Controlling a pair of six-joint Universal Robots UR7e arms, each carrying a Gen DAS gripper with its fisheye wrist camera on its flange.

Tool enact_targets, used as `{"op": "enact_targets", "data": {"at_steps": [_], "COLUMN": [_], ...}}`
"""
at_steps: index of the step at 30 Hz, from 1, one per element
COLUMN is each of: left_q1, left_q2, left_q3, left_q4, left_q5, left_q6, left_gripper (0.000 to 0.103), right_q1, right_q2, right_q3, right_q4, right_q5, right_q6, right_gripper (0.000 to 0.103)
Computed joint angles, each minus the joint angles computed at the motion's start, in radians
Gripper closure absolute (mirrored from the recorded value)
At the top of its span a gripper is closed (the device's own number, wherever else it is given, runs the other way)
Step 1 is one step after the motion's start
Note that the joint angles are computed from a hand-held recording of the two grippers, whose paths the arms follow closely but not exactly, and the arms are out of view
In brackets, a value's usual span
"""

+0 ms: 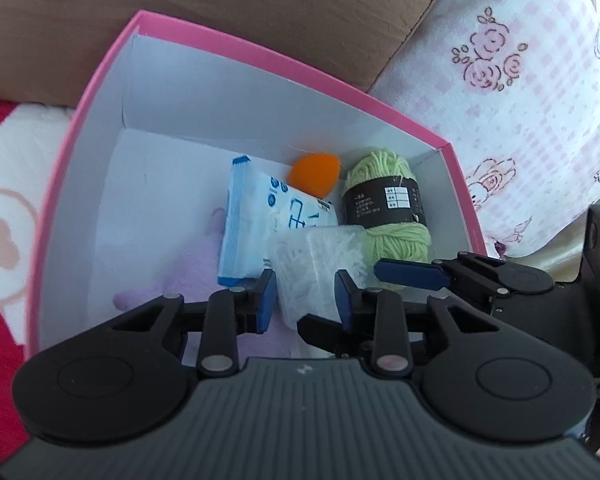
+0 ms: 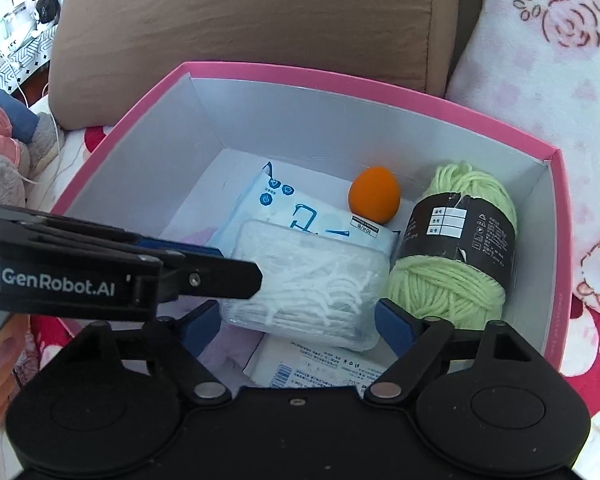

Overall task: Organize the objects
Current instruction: 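Lower the floss-pick box into the pink box beside the yarn and open the left gripper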

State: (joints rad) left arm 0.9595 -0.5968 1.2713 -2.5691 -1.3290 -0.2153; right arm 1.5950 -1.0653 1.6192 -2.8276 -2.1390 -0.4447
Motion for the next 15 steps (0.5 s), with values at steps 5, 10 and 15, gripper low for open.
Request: {"op": "enact_targets", "data": {"at_steps": [5, 10, 15], "left_q1": [0.0, -0.011, -0.02], "left_q2": [0.005, -0.012, -0.044], "left_q3": [0.011, 0.021, 0.037], "left_q4": [-0.025, -0.015, 0.006], "left_q5": [0.003, 0.045, 0.07], "left_q6": [0.01, 0.027, 0.046], "left_gripper": [0.074, 0.074, 0.074], "right_q1": [0.009, 0.018, 0.032], "right_q2": [0.012, -0.011, -0.069], "right_q3": [0.011, 0.076, 0.155], "right_q4": [-0.057, -0.169, -0.239], "right_q5": [-0.035, -0.019, -0.013], "right_q6": [-0.033, -0.018, 0.008], "right_gripper": [0.026, 0.025, 0.024]}}
